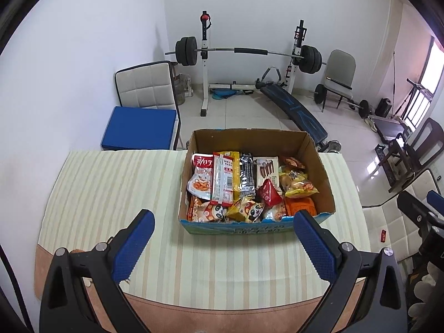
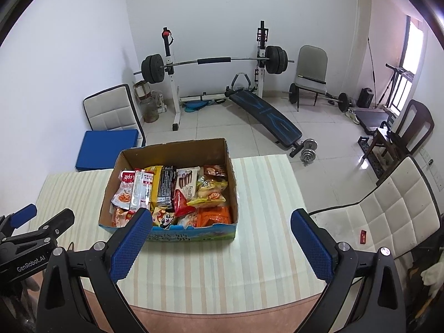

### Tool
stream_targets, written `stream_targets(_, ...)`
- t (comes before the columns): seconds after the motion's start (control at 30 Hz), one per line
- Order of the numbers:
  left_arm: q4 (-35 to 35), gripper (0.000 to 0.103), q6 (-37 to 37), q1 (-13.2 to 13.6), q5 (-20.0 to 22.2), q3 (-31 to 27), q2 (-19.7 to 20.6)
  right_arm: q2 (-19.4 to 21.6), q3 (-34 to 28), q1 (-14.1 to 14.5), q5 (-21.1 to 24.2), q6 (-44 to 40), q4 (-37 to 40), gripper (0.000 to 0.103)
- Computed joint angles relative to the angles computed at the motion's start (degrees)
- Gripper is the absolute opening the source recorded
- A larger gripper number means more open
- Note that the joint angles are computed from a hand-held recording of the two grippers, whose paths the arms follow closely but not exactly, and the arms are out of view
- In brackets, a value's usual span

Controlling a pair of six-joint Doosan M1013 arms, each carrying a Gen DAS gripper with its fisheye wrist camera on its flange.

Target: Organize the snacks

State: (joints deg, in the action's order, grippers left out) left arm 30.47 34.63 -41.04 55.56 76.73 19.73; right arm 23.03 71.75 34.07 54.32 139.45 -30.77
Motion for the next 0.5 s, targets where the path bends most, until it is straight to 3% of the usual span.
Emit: stream_targets(0.5,-0.13,0.103,1.01,0.27,0.06,-1.06,0.77,0.31,0.26,0.15,-1.14,-0.28,0.2,0.102)
